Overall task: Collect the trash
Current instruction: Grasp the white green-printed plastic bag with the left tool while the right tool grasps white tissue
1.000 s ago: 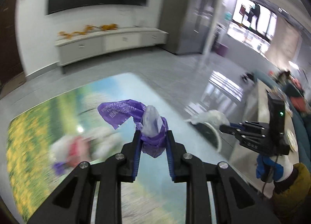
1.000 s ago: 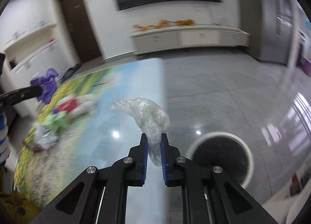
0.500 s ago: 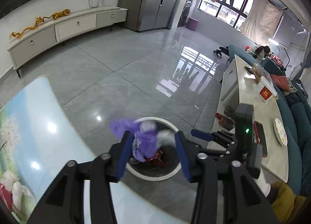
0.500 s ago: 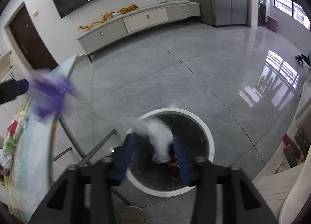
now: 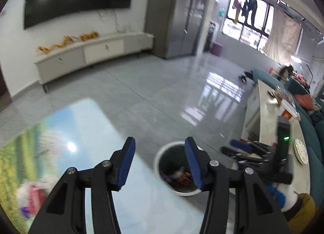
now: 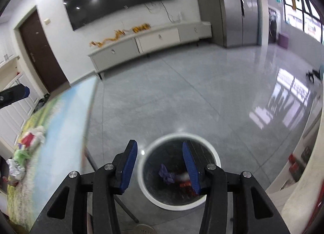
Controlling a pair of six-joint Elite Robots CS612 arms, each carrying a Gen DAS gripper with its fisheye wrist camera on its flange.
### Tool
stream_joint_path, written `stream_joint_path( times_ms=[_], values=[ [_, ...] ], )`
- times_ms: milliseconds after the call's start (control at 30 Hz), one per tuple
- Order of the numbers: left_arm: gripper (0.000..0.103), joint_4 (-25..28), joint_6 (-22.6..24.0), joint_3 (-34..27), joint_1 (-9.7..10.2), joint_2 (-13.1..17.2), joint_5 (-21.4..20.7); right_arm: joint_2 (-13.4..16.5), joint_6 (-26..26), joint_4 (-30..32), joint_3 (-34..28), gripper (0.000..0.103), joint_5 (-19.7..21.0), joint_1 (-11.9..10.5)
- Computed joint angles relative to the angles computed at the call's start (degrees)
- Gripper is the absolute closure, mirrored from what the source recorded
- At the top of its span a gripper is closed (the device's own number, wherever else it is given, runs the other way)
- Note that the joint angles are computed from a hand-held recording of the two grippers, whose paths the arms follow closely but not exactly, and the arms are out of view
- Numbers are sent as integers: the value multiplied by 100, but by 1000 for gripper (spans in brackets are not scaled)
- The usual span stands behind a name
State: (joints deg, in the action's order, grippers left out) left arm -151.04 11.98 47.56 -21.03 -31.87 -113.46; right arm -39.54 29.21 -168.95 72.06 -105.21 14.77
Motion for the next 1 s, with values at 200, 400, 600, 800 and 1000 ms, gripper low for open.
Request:
stream_joint_path(
  times_ms=[200, 400, 600, 800, 1000],
  values=[
    [54, -732, -237, 348, 457, -298, 443, -150, -566, -537, -113, 58, -224, 242],
    [54, -1179, -483, 774, 942, -529, 930, 2, -1204, -662, -712, 55, -115, 481],
    [54, -914, -522, 1179, 1246, -601, 936, 423, -1577, -163, -1601, 54, 191, 639],
    [54, -143, -442, 1410, 1280, -517, 895, 923, -1721, 676, -2501, 54, 519, 742],
    [54, 730, -604, 1070, 1266, -258, 784, 1455, -1819, 1494, -3442, 54, 854, 779]
  ],
)
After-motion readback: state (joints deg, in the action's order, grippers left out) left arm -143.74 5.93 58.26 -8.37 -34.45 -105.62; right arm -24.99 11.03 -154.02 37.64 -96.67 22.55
